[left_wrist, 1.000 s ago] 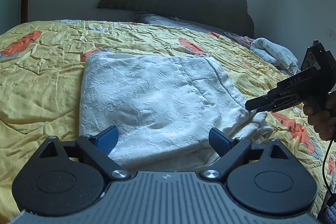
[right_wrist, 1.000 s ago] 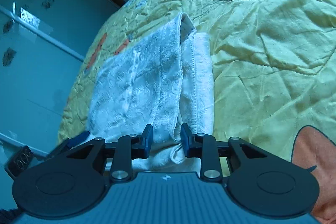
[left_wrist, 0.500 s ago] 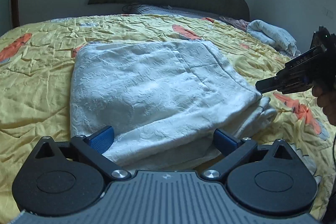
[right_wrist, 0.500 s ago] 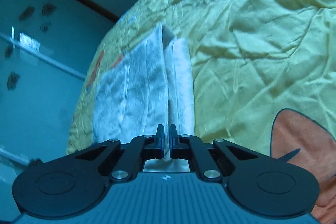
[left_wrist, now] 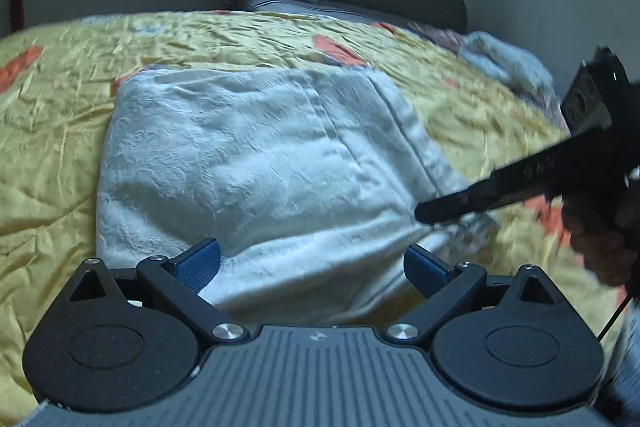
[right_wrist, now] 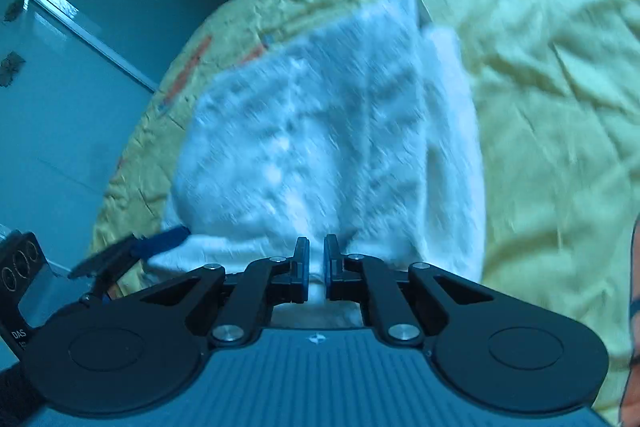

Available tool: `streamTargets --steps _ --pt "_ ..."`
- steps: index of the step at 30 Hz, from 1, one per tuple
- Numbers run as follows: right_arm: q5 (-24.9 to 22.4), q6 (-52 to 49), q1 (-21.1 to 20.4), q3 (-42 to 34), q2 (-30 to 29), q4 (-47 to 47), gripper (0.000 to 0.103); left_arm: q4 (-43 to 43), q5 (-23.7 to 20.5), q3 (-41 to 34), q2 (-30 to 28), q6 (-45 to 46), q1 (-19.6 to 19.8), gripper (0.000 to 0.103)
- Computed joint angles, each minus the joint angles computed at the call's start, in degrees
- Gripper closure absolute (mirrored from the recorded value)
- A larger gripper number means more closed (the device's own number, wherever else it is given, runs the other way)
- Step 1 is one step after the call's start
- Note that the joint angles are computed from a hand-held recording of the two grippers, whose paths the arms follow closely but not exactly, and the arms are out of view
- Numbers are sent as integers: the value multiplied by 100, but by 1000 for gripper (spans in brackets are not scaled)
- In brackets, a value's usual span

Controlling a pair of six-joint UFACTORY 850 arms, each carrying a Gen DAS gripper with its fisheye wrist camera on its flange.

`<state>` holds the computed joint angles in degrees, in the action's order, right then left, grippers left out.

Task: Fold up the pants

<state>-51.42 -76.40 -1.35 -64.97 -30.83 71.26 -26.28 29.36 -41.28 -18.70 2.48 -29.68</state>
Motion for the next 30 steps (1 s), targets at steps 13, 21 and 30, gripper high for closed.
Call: streamTargets --steps 13,21,30 --pt "167 587 181 -970 -180 1132 63 -49 290 -536 244 513 637 3" --pt "935 1785 480 -1770 -1056 1700 29 -2515 -1233 -2627 -1419 1517 1274 6" --pt "671 1618 198 -1565 -1231 1881 76 -1934 -471 -2464 -1700 1442 1067 0"
